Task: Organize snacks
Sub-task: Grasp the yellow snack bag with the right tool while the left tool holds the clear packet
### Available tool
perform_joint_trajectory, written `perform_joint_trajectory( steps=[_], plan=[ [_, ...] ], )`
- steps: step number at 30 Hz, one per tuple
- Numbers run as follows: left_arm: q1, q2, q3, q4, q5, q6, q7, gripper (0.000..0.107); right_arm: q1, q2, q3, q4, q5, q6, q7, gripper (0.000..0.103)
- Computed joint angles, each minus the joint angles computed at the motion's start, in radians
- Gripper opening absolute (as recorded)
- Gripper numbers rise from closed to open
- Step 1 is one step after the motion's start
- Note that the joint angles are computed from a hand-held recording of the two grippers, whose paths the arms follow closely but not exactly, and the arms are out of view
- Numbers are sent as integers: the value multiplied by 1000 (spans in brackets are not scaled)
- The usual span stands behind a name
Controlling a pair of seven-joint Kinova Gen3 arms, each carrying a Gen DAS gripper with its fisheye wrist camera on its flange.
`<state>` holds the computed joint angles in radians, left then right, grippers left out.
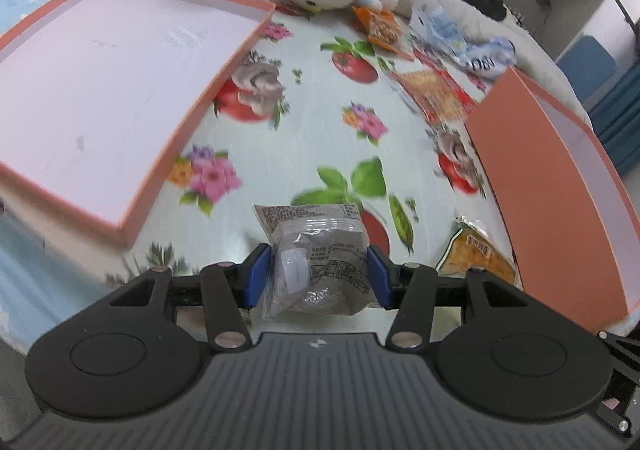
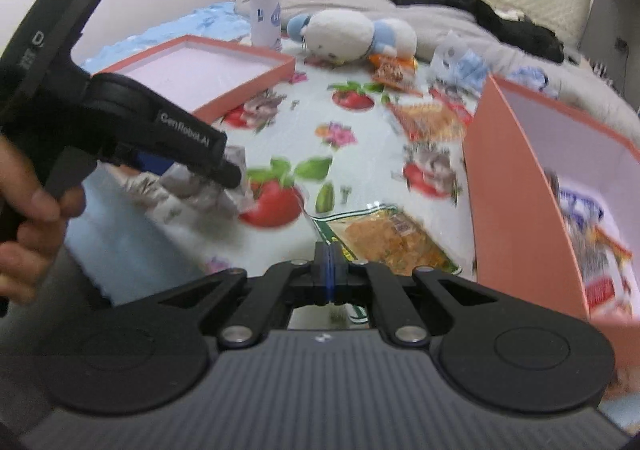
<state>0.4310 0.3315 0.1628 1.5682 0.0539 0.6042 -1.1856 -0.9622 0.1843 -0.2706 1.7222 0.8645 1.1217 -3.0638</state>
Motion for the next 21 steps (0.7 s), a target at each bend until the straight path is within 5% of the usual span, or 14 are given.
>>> perform_joint_trajectory(
  steps=[8, 11, 13, 15, 21],
  plan=[
    [16, -37, 22, 74, 16, -20, 2, 57, -7, -86, -53, 70, -66, -2, -95, 7],
    [44, -48, 10, 87, -15, -30, 26, 57, -6, -105, -74, 106, -49, -22, -171, 21],
    [47, -48, 10, 85, -19, -30, 35, 57, -6, -113, -87, 117, -37, -19, -200, 47],
    [49, -48, 11, 85, -25, -29, 39, 57, -16, -120, -102, 129, 3, 3, -243, 55],
    [25, -41, 27, 93, 6, -29, 13, 57, -42, -47, -88, 106, 95, 129, -425, 55]
  ],
)
